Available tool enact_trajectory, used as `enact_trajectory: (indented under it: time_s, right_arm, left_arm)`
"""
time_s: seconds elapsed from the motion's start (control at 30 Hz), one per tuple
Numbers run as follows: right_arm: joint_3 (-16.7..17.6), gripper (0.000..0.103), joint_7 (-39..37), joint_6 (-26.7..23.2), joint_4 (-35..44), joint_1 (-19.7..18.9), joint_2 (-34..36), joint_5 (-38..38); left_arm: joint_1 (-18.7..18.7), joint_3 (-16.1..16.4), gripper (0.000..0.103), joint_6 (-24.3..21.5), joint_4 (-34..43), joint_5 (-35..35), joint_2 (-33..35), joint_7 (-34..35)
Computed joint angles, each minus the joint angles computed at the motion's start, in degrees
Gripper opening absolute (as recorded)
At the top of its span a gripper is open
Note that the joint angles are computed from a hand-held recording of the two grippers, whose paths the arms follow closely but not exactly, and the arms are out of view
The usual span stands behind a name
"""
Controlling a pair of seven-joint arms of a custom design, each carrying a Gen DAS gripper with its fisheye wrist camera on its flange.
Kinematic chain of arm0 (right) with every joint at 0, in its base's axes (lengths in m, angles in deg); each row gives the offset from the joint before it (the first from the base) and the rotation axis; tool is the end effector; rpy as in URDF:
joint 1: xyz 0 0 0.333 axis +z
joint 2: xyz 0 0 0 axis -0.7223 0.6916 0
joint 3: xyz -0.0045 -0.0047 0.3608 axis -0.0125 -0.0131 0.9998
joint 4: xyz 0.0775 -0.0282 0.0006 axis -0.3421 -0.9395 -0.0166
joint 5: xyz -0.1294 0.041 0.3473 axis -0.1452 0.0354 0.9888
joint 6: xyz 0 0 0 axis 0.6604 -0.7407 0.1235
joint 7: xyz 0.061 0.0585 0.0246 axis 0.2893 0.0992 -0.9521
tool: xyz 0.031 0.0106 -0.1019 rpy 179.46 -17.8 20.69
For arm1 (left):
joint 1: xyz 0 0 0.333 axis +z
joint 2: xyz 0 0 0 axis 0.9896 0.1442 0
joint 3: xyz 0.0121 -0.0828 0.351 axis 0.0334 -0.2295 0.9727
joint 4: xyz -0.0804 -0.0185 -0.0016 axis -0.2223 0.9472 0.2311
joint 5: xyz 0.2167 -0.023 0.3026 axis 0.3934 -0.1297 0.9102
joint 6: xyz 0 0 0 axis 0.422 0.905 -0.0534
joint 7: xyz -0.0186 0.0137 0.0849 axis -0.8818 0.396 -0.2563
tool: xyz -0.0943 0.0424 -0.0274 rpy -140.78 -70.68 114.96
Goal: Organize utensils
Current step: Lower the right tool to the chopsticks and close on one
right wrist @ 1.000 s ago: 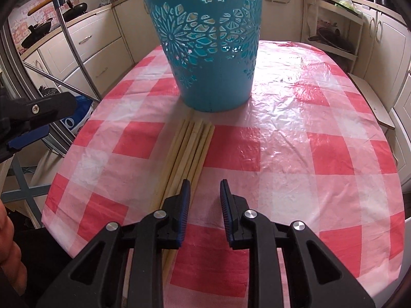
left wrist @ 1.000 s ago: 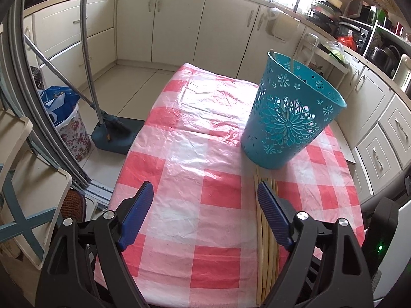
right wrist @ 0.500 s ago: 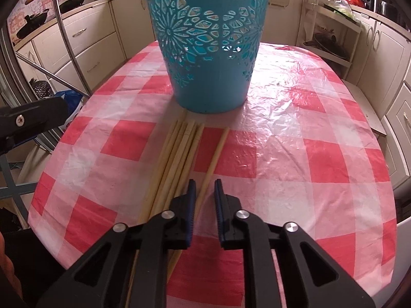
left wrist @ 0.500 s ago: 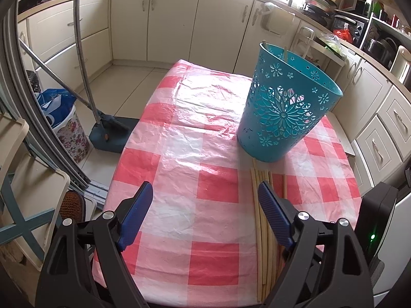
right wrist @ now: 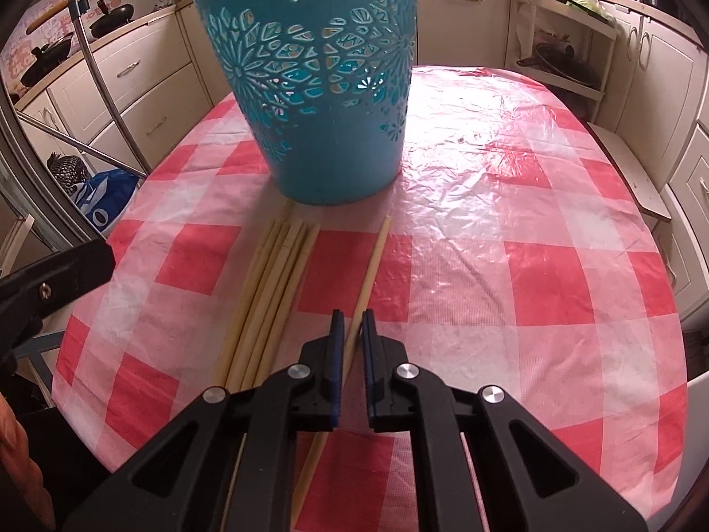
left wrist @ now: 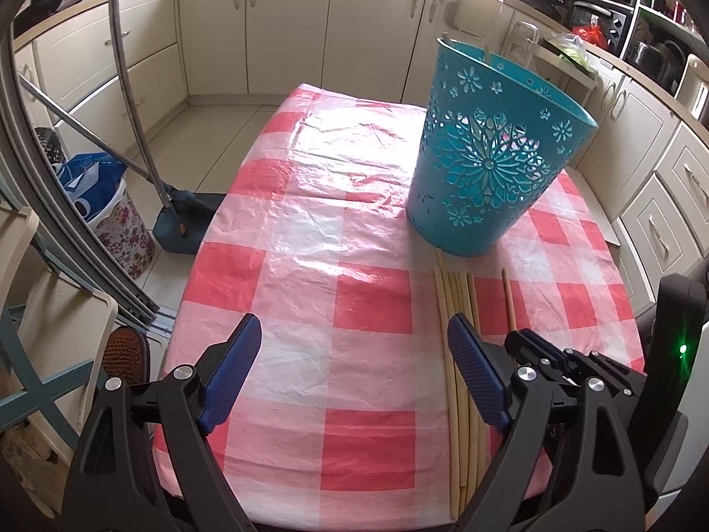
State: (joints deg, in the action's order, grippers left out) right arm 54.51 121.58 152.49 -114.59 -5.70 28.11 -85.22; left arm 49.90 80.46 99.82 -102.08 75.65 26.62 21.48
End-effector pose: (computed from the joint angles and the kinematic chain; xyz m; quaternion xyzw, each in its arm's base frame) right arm 0.5797 0.3655 0.3788 -0.6664 0.6854 -0.1618 0.2448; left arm 0.6283 -0.4602 0.3946 -0.6651 0.6771 -0.2639 0.1720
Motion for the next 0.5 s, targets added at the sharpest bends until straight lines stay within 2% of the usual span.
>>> enact_trajectory:
  time_s: [0.5]
  right_arm:
    - [-0.2,0.008,0.1,-0.5,0.1,0.4,0.0,-1.3]
  left_arm:
    - [-0.3,-0.4,0.083,-1.1,1.5,-0.9,1.0,2.0]
